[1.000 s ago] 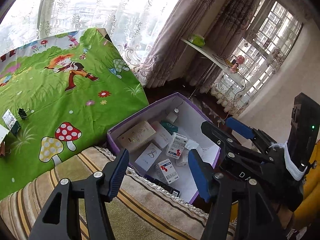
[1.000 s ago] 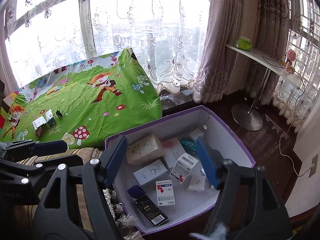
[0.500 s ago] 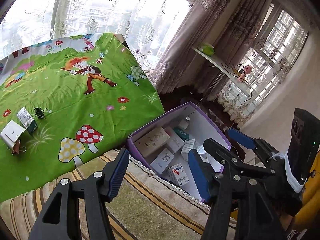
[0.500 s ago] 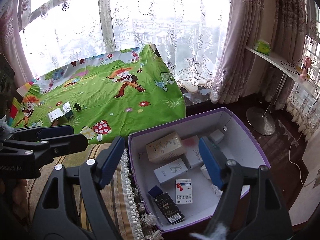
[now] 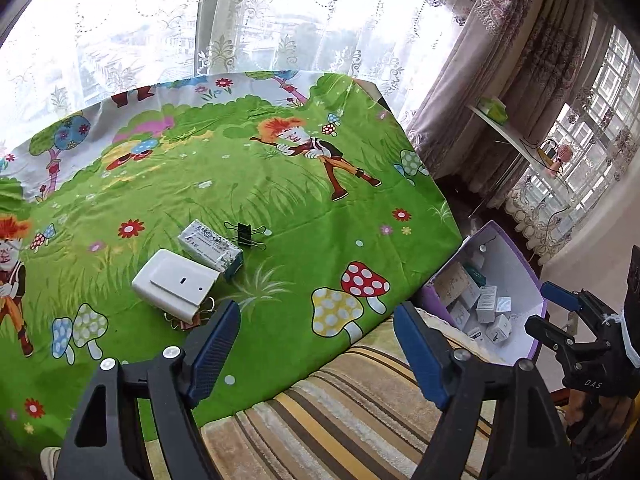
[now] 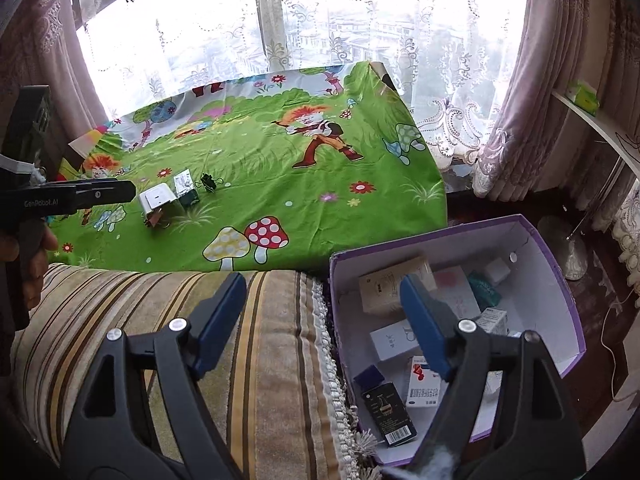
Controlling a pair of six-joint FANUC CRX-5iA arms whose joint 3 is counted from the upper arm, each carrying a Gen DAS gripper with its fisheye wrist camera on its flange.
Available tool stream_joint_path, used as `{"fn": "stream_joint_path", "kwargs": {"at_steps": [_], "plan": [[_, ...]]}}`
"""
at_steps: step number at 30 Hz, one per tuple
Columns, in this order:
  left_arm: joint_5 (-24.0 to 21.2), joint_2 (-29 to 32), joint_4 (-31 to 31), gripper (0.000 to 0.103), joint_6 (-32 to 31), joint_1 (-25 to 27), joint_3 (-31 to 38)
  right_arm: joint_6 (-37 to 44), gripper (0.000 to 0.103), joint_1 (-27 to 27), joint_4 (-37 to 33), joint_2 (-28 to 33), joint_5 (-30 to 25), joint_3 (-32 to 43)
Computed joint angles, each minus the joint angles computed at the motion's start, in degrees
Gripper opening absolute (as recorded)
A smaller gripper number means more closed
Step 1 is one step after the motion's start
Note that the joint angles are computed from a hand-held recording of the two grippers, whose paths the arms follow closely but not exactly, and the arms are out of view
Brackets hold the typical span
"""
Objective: Organize rigid objects
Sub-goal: 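Move both open grippers back over the mat toward the remaining items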
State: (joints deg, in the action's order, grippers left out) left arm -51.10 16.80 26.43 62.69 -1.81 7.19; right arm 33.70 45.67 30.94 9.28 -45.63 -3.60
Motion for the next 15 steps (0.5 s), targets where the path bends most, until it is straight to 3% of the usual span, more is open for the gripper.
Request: {"fn": "stream_joint_path", "kwargs": {"at_steps": [4,7,15], "plan": [[-5.28,4.59,-6.33,0.084,0.49,2.21,8.51,5.69,0.082,-0.22,-4.27,2.44,-0.55,4.29],[-10.3,9.3,-7.75,0.087,0.08,3.5,15.47,10.96,0.082,-0.83,-8.28,4.57,-0.75,8.49],[-22.04,20.47,-15.58,0.093,-0.9,3.0,31.35,24.05,0.082,-2.5,-17.7,12.78,-7.75,22.87]]}}
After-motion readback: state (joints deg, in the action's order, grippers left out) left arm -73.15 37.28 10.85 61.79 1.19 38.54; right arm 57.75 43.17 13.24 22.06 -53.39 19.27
